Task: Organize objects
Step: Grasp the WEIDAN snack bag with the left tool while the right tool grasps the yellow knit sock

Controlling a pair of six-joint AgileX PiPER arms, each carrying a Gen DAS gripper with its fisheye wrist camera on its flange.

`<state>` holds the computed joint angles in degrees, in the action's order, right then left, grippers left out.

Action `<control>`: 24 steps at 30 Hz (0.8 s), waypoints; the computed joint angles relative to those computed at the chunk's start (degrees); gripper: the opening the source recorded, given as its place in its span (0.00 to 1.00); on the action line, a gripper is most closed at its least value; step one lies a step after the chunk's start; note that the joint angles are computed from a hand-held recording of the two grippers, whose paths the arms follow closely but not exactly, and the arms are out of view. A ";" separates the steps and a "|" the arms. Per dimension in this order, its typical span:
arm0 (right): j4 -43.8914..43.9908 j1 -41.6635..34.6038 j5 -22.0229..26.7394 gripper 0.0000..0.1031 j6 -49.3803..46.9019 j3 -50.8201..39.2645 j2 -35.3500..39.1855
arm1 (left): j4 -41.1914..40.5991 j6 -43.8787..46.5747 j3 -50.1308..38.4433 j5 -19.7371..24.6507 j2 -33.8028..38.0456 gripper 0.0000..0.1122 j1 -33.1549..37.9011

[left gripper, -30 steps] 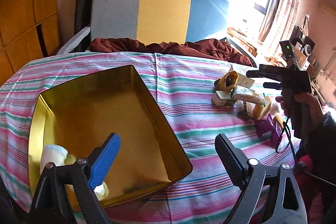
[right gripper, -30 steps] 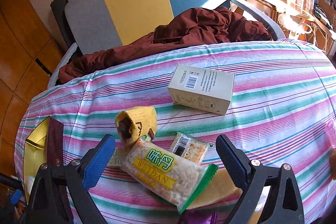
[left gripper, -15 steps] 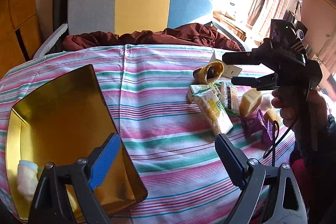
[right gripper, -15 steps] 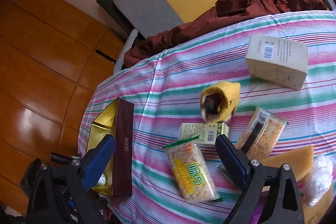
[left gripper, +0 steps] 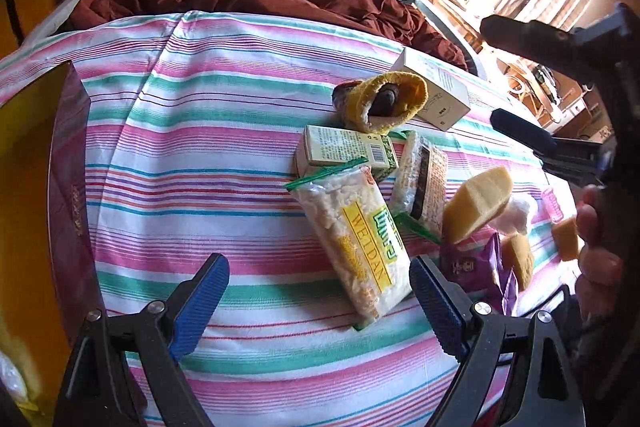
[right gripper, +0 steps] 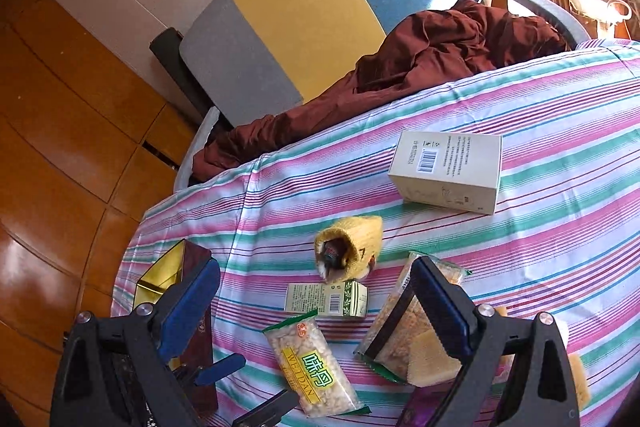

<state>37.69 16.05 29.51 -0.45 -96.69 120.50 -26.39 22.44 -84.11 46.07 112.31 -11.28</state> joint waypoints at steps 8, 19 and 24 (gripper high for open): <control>0.33 -1.15 -3.56 0.95 1.87 3.21 -1.88 | 9.46 -13.62 -4.46 -3.56 4.02 0.82 -5.84; -6.35 -0.83 -2.31 0.95 8.57 1.63 -0.57 | 15.33 -6.01 -0.20 -12.59 4.79 0.63 -7.23; -11.95 -0.14 -1.91 0.95 13.98 0.44 0.31 | 7.16 7.95 2.90 -11.32 2.71 0.60 -2.45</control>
<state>25.74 15.90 27.60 13.52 -96.25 120.81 -19.23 30.39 -81.20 34.74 115.03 -13.73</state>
